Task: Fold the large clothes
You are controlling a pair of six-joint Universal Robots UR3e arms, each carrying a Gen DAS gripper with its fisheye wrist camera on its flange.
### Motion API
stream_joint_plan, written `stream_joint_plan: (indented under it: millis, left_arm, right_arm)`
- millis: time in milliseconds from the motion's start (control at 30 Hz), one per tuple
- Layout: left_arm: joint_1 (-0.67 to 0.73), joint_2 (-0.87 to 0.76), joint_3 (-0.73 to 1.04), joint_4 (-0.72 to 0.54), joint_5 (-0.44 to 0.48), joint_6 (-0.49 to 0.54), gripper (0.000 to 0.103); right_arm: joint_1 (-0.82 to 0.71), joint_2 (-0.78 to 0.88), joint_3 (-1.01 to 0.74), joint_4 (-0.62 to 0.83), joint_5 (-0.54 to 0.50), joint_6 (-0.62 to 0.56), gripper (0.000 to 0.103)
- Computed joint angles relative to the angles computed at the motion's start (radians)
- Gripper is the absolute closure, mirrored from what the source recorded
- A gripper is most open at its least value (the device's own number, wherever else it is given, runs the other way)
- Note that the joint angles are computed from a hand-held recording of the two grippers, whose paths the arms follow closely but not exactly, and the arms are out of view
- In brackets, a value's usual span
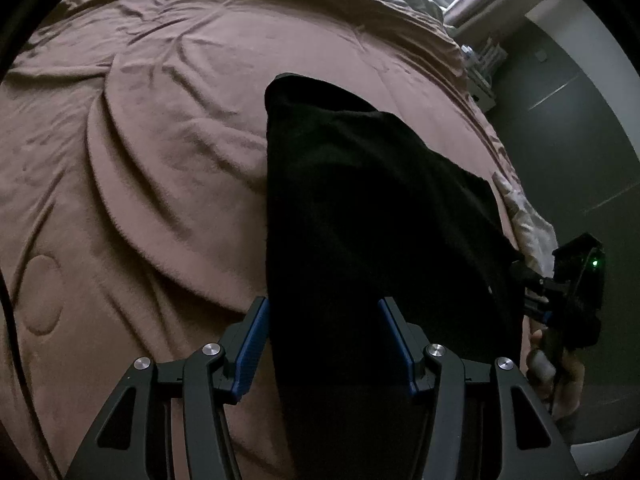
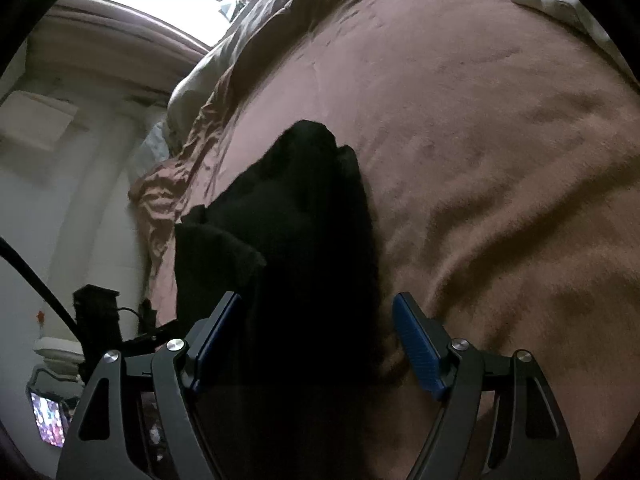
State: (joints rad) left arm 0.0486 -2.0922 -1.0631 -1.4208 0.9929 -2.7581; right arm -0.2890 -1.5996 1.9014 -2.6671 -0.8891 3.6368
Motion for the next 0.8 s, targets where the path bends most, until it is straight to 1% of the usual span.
stream_joint_plan:
  millis: [100, 167, 233, 367, 433, 533, 600, 633, 667, 700, 733, 767, 800]
  left_arm:
    - [-0.001, -0.014, 0.007, 0.008, -0.011, -0.013, 0.046]
    - [-0.002, -0.021, 0.02, 0.004, -0.015, -0.014, 0.046]
    - [0.0, -0.027, 0.023, 0.008, -0.02, -0.009, 0.046]
    - [-0.004, -0.049, 0.043, 0.021, -0.024, -0.017, 0.046]
    - [-0.008, -0.059, 0.05, 0.029, -0.022, -0.028, 0.046]
    - [-0.015, -0.071, 0.062, 0.034, -0.016, -0.048, 0.046]
    - [-0.018, -0.07, 0.058, 0.042, -0.016, -0.058, 0.046]
    - [-0.014, -0.066, 0.052, 0.044, -0.02, -0.055, 0.046]
    - [-0.011, -0.064, 0.048, 0.044, -0.023, -0.054, 0.046]
    - [-0.009, -0.064, 0.047, 0.043, -0.025, -0.054, 0.046]
    - [-0.008, -0.064, 0.048, 0.044, -0.027, -0.059, 0.046]
    - [-0.009, -0.062, 0.046, 0.049, -0.026, -0.068, 0.047]
    - [-0.007, -0.057, 0.042, 0.052, -0.028, -0.071, 0.053]
  right_arm:
    - [-0.016, 0.031, 0.016, -0.009, 0.039, 0.003, 0.027]
    - [-0.04, 0.031, 0.05, -0.037, 0.081, 0.044, 0.027]
    - [-0.055, 0.023, 0.069, -0.031, 0.112, 0.055, 0.027]
    - [-0.101, 0.04, 0.091, -0.011, 0.22, 0.033, 0.027]
    - [-0.108, 0.079, 0.077, -0.035, 0.237, 0.036, 0.027]
    - [-0.113, 0.171, 0.045, -0.16, 0.265, 0.097, 0.027]
    - [-0.106, 0.19, 0.017, -0.14, 0.248, 0.076, 0.029]
    - [-0.095, 0.194, -0.006, -0.113, 0.221, 0.062, 0.036]
    - [-0.088, 0.19, -0.008, -0.101, 0.204, 0.056, 0.047]
    - [-0.083, 0.195, -0.014, -0.098, 0.201, 0.059, 0.054]
    - [-0.068, 0.204, -0.025, -0.109, 0.196, 0.081, 0.067]
    - [-0.06, 0.202, -0.029, -0.114, 0.185, 0.089, 0.074]
    - [-0.048, 0.185, -0.033, -0.11, 0.161, 0.089, 0.077]
